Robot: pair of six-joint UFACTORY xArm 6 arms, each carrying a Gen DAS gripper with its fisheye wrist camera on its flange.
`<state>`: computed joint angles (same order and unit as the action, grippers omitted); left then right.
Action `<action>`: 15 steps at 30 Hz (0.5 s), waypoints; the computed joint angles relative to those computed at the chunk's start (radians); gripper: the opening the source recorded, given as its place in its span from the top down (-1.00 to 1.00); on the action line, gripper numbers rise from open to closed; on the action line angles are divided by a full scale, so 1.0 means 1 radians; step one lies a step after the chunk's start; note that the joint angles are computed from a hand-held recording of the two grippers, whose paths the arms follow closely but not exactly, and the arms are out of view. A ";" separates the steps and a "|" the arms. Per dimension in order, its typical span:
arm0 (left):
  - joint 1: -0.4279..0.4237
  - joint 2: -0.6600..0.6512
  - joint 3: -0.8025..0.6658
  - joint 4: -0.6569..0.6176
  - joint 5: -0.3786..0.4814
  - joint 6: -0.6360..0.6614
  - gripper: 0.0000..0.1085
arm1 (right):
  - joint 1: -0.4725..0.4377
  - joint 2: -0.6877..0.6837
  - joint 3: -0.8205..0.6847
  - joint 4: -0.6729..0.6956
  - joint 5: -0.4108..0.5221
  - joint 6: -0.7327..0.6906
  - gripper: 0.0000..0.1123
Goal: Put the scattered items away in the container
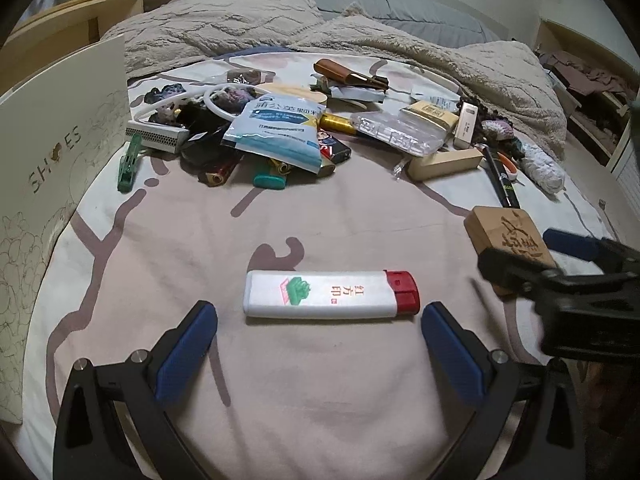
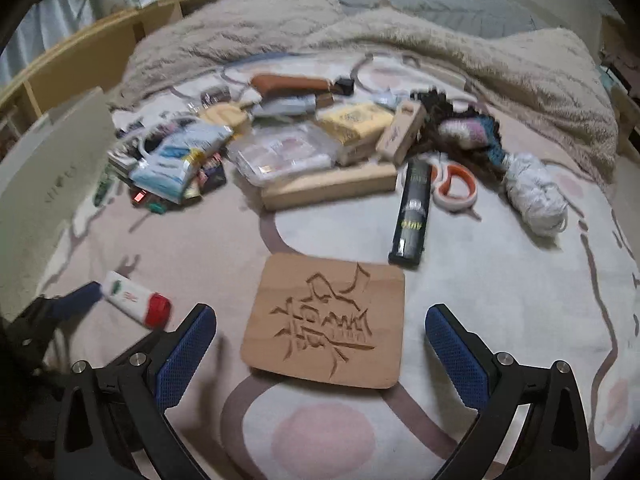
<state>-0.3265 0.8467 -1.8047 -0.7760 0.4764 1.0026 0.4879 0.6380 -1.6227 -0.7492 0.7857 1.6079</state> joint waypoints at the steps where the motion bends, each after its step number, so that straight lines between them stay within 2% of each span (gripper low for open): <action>1: -0.001 0.000 0.001 0.003 -0.003 -0.001 -0.89 | -0.001 0.008 -0.007 0.026 0.021 -0.004 -0.83; 2: -0.002 0.000 0.002 0.007 -0.007 -0.003 -0.89 | -0.002 0.006 0.000 0.034 0.035 0.011 -0.83; 6: -0.006 0.004 0.001 0.032 -0.015 -0.022 -0.90 | -0.011 -0.050 0.101 -0.019 -0.015 0.147 -0.83; 9: -0.005 0.011 -0.011 0.056 -0.004 -0.052 -0.90 | -0.009 -0.050 0.112 -0.040 -0.023 0.173 -0.83; 12: -0.006 0.013 -0.015 0.074 -0.003 -0.075 -0.90 | 0.005 -0.016 0.063 -0.040 0.033 0.148 -0.83; 15: -0.009 0.013 -0.013 0.080 -0.012 -0.081 -0.90 | 0.010 -0.034 0.101 -0.128 0.009 0.231 -0.83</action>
